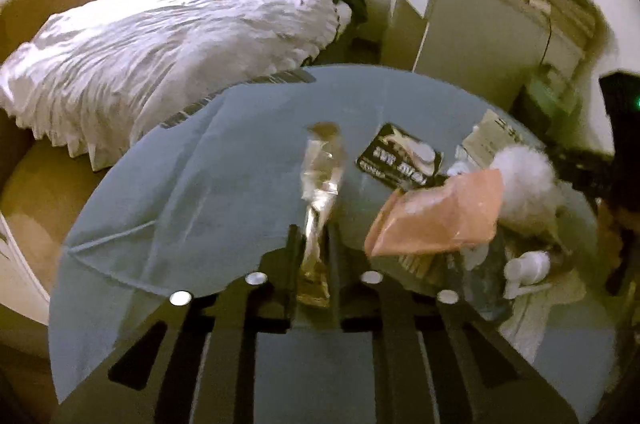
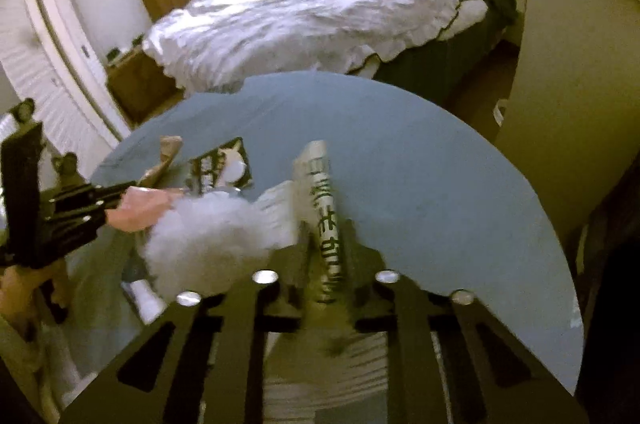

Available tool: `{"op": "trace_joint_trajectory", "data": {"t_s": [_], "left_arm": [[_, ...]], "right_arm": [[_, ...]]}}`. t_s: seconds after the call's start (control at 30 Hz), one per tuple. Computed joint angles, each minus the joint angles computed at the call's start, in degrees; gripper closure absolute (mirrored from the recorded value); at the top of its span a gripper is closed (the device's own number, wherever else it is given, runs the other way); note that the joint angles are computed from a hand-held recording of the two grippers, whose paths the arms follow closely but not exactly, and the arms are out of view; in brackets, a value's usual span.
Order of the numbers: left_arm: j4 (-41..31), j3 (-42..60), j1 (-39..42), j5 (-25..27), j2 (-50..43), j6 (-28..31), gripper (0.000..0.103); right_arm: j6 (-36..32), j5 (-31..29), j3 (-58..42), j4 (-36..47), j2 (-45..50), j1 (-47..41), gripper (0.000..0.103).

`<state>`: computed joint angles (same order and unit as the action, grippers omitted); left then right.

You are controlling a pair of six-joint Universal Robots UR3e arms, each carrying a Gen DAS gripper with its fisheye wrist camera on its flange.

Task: Collect trash
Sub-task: 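Carry the paper bag and foil wrapper over the black bin and open both tools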

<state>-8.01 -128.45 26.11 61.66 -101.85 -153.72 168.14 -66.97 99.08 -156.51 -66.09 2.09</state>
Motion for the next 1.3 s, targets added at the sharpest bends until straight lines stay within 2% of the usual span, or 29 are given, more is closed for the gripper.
{"op": "trace_joint_trajectory", "data": {"t_s": [0.13, 0.23, 0.4, 0.53, 0.67, 0.9, 1.07, 1.3], "left_arm": [[2.13, -5.36, 3.78, -3.93, 5.39, 0.44, 0.091], [-0.6, -8.63, 6.65, -7.47, 11.41, 1.56, 0.091], [-4.86, -7.07, 4.86, -10.03, 16.64, 0.2, 0.091], [-5.19, -2.27, -2.31, -10.97, 16.17, -4.87, 0.091], [-1.05, 7.34, -14.74, -8.82, 7.95, -12.91, 0.091], [-0.39, 32.85, -35.84, -4.39, -12.0, -21.97, 0.091], [-8.35, 55.49, -46.24, -3.32, -27.47, -25.57, 0.091], [-22.07, 81.96, -53.33, -0.76, -43.44, -26.52, 0.091]], "right_arm": [[0.84, 3.51, 3.88, -2.62, -3.35, -2.52, 0.095], [1.54, 6.66, 7.32, -4.2, -7.11, -5.19, 0.095], [1.99, 11.75, 13.29, -6.78, -14.43, -11.07, 0.095], [1.26, 14.54, 19.62, -10.01, -21.45, -18.6, 0.095], [-1.44, 18.31, 27.02, -10.62, -29.59, -30.17, 0.095], [-11.02, 26.42, 33.85, -1.09, -40.02, -56.35, 0.095], [-17.62, 29.46, 36.59, 1.57, -39.62, -68.03, 0.095], [-22.35, 30.73, 38.33, -0.21, -32.42, -75.41, 0.095]]}}
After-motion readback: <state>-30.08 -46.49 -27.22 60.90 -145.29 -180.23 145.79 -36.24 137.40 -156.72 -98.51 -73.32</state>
